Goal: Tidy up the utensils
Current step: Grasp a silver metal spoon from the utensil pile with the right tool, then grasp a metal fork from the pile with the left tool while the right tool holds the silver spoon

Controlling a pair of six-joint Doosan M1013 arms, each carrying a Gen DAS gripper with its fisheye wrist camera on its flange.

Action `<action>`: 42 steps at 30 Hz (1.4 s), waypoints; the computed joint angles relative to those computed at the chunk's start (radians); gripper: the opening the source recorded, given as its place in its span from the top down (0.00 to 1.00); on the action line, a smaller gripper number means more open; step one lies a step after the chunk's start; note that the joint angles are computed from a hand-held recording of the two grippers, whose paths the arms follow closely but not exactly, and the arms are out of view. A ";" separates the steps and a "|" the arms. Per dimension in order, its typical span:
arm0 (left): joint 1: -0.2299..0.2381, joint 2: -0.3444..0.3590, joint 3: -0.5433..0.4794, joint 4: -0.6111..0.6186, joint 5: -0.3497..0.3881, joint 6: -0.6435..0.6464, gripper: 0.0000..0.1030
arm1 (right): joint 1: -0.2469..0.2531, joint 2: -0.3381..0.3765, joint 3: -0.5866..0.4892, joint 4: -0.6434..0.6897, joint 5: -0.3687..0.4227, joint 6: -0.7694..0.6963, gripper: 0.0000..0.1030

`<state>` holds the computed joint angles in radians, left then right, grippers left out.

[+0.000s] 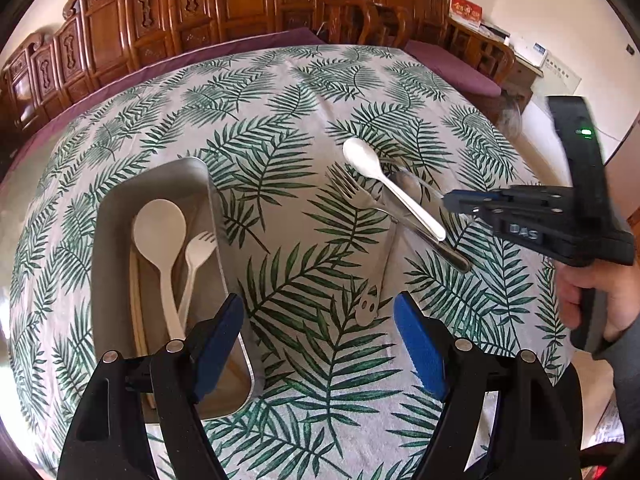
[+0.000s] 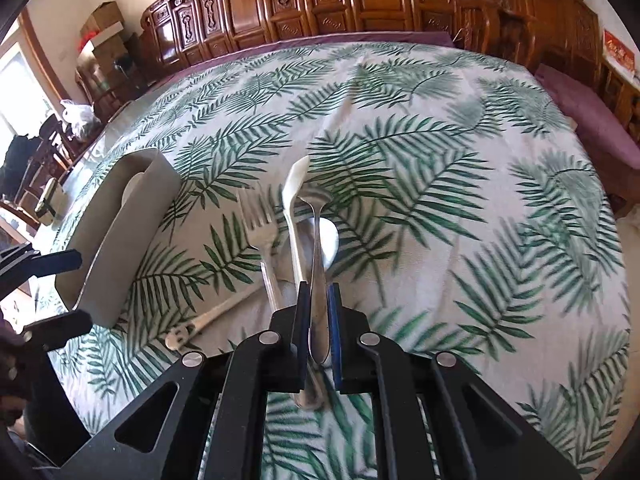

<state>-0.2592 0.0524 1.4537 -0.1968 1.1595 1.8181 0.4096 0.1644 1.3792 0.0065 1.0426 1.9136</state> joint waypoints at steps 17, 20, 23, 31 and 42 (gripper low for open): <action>-0.060 0.084 -0.037 0.056 -0.015 -0.103 0.28 | 0.002 -0.037 0.076 -0.095 0.045 -0.035 0.89; -0.062 0.096 -0.047 0.060 -0.016 -0.117 0.28 | -0.002 -0.025 0.063 -0.088 0.043 -0.054 0.89; -0.064 0.106 -0.057 0.065 -0.017 -0.128 0.28 | -0.007 -0.005 0.041 -0.086 0.039 -0.069 0.83; -0.070 0.133 -0.081 0.058 -0.008 -0.169 0.28 | -0.017 0.035 -0.003 -0.091 0.040 -0.082 0.96; -0.115 0.166 -0.103 0.073 -0.008 -0.264 0.38 | -0.030 -0.027 0.079 -0.059 -0.017 -0.053 0.96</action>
